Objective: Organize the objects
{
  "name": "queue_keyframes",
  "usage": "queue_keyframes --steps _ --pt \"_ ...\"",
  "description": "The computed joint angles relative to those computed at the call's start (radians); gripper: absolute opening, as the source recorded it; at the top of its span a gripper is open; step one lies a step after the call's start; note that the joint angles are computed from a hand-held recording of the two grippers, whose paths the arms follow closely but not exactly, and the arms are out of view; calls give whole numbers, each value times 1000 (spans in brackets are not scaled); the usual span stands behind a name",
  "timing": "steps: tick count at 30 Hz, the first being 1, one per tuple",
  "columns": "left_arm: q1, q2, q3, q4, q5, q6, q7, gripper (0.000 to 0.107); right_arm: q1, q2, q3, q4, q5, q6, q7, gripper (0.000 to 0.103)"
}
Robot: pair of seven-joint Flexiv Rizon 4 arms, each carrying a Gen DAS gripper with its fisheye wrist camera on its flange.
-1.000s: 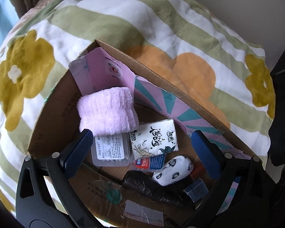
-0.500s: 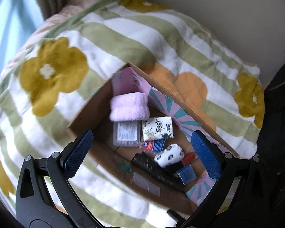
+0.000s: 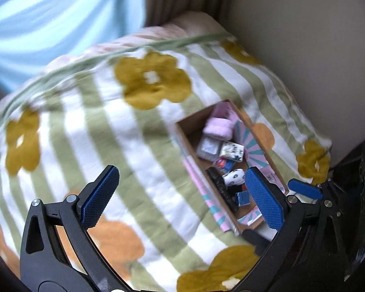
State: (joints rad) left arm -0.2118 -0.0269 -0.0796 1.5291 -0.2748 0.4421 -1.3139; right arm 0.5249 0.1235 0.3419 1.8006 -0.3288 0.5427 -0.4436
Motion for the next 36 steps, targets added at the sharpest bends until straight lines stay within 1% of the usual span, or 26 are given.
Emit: queue_keyframes --steps 8,15,18,21,24,29,36 --pt "84 237 104 175 31 -9 -50 103 58 -49 25 -83 -84 -38 -10 103" --pt "147 427 138 328 103 -3 -70 103 106 -71 36 -114 -124 -69 -4 103" --pt "161 490 149 397 99 7 -99 103 122 -76 40 -115 -136 -79 -2 103" --pt "173 530 150 440 102 8 -116 103 134 -83 40 -126 -140 -103 -2 103" --pt "186 553 158 460 109 5 -113 103 140 -84 38 -124 -146 -101 5 103" --pt "204 562 167 468 96 13 -117 103 149 -89 38 -129 -158 -107 14 103" --pt "206 555 164 464 86 15 -104 103 158 -95 35 -146 -172 -134 29 103"
